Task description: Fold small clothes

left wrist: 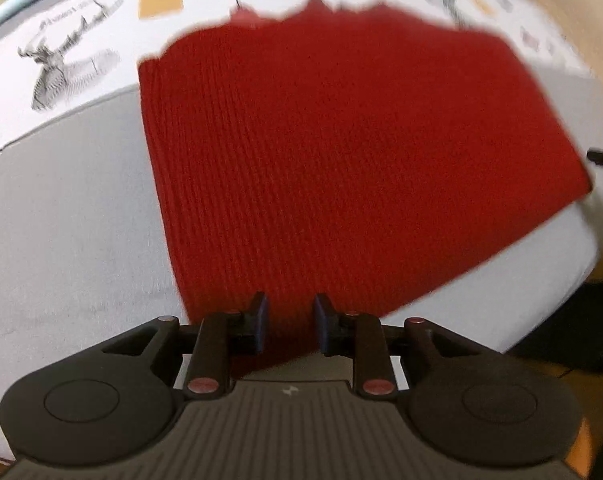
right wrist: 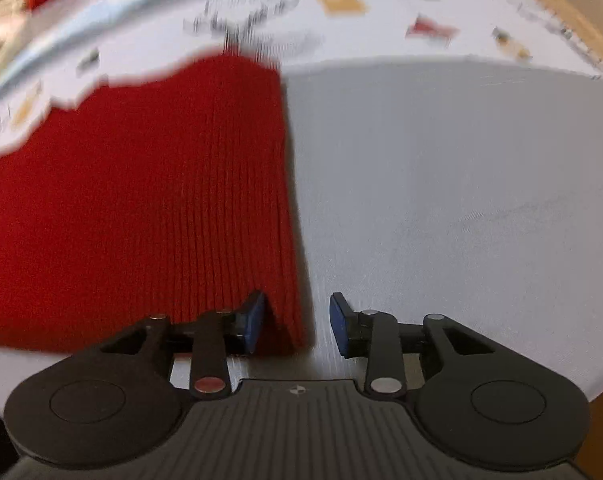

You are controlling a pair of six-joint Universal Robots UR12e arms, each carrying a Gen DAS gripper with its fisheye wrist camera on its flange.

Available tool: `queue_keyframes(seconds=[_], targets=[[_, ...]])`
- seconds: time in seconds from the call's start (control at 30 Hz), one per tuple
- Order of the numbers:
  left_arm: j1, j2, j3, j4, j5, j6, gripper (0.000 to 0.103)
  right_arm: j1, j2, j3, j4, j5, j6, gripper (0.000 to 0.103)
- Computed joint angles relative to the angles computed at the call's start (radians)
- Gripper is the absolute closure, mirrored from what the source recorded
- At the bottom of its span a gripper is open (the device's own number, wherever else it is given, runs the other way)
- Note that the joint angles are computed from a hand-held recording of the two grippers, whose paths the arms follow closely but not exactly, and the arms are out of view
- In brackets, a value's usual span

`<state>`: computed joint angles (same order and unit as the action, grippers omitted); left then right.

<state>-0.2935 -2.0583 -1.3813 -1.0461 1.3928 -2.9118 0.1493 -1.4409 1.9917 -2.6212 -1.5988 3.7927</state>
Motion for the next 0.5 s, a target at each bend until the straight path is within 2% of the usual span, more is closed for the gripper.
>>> queue_keyframes(seconds=[0.07,0.1,0.13,0.17,0.2,0.23,0.27,0.37,0.4,0.5], targets=[[0.013,0.009,-0.013,0.027,-0.031,-0.035,0.076,-0.002,-0.012,0.021,-0.083,-0.006,0.033,0.067],[0.010,0.006,-0.009,0.005,0.001,-0.041,0.076,-0.004,-0.010,0.021,-0.085,0.005,0.024,0.066],[0.004,0.000,0.000,-0.035,0.052,-0.037,0.076,-0.005,-0.008,0.014,-0.046,0.014,0.006,0.066],[0.000,-0.002,0.004,-0.061,0.077,-0.028,0.077,-0.004,-0.004,-0.003,0.036,0.023,-0.012,0.065],[0.000,0.001,0.000,-0.059,0.078,-0.009,0.077,-0.004,0.006,-0.014,0.111,0.040,-0.035,0.065],[0.001,0.009,-0.011,-0.036,0.069,0.004,0.076,-0.003,0.009,-0.021,0.145,0.043,-0.034,0.063],[0.005,0.018,-0.023,-0.006,0.055,0.007,0.076,-0.001,0.010,-0.025,0.137,0.030,-0.030,0.062],[0.018,0.046,-0.060,0.102,0.033,-0.029,0.071,0.018,-0.008,-0.008,0.029,-0.061,0.007,0.062],[0.023,0.056,-0.074,0.144,0.038,-0.053,0.067,0.027,-0.017,0.000,-0.016,-0.087,0.021,0.062],[0.033,0.088,-0.118,0.271,0.070,-0.134,0.066,0.058,-0.024,0.007,-0.126,-0.151,0.022,0.062]])
